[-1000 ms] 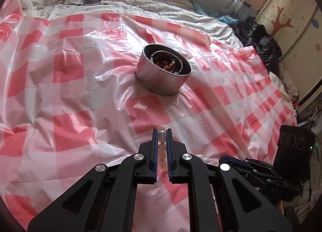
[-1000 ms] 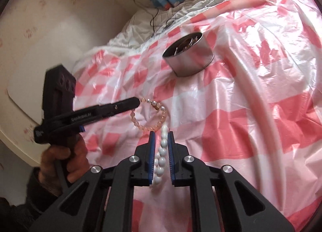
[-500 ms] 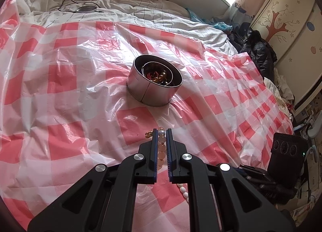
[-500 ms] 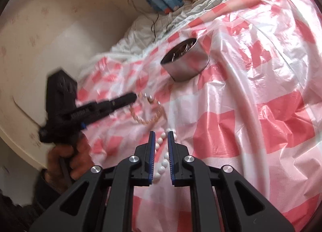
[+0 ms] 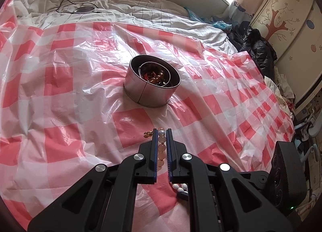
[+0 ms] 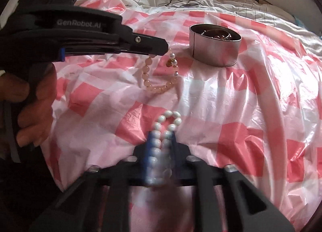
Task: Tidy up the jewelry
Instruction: 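Lift both bracelets and carry them over the steel tin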
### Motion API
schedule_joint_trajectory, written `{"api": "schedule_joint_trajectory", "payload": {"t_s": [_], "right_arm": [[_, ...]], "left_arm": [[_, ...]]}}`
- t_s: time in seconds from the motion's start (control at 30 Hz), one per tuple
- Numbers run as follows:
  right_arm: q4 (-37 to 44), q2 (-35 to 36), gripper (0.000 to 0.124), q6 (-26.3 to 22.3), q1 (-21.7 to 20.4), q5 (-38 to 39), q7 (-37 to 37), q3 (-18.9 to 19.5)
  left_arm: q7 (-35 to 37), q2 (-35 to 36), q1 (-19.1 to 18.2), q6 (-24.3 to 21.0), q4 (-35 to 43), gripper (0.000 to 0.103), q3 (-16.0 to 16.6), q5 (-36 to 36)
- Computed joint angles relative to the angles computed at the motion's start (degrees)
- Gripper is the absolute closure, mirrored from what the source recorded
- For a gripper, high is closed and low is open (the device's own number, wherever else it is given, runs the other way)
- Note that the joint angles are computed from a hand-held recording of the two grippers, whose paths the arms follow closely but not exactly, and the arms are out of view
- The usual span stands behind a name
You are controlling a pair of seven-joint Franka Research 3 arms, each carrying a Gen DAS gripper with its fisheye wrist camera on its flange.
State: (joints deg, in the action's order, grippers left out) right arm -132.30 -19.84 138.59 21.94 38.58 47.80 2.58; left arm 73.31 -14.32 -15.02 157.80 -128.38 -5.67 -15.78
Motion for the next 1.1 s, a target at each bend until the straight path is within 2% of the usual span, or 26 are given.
{"api": "schedule_joint_trajectory", "payload": {"t_s": [0.1,0.27,0.5,0.67,0.9,1.1], "right_arm": [[-0.6,-0.6,0.116,-2.0,0.7,5.5,-1.5,-2.5],[0.8,0.8,0.116,-9.0,-0.7,19.0,-2.8,-6.3],[1.7,1.8,0.116,-17.2,-4.8,32.0,-4.8,-8.2],[1.6,2.0,0.116,-21.2,-7.2,40.8,-6.1,-9.0],[3.1,4.1,0.116,-24.4,-9.8,46.9,-7.0,-8.7],[5.1,7.4,0.116,-26.8,-11.6,50.7,-7.7,-8.7]], "left_arm": [[0.1,-0.1,0.0,0.2,-0.1,0.096,0.1,-0.3],[0.1,-0.3,-0.2,0.8,-0.4,0.096,0.3,-0.8],[2.5,-0.9,-1.9,3.2,-1.2,0.096,1.5,-4.4],[5.0,-1.6,-3.3,5.8,-1.6,0.096,2.8,-7.5],[7.9,-0.4,-4.8,8.8,-0.5,0.096,4.3,-11.4],[10.8,2.2,-4.6,11.5,2.0,0.096,3.9,-12.0]]}}
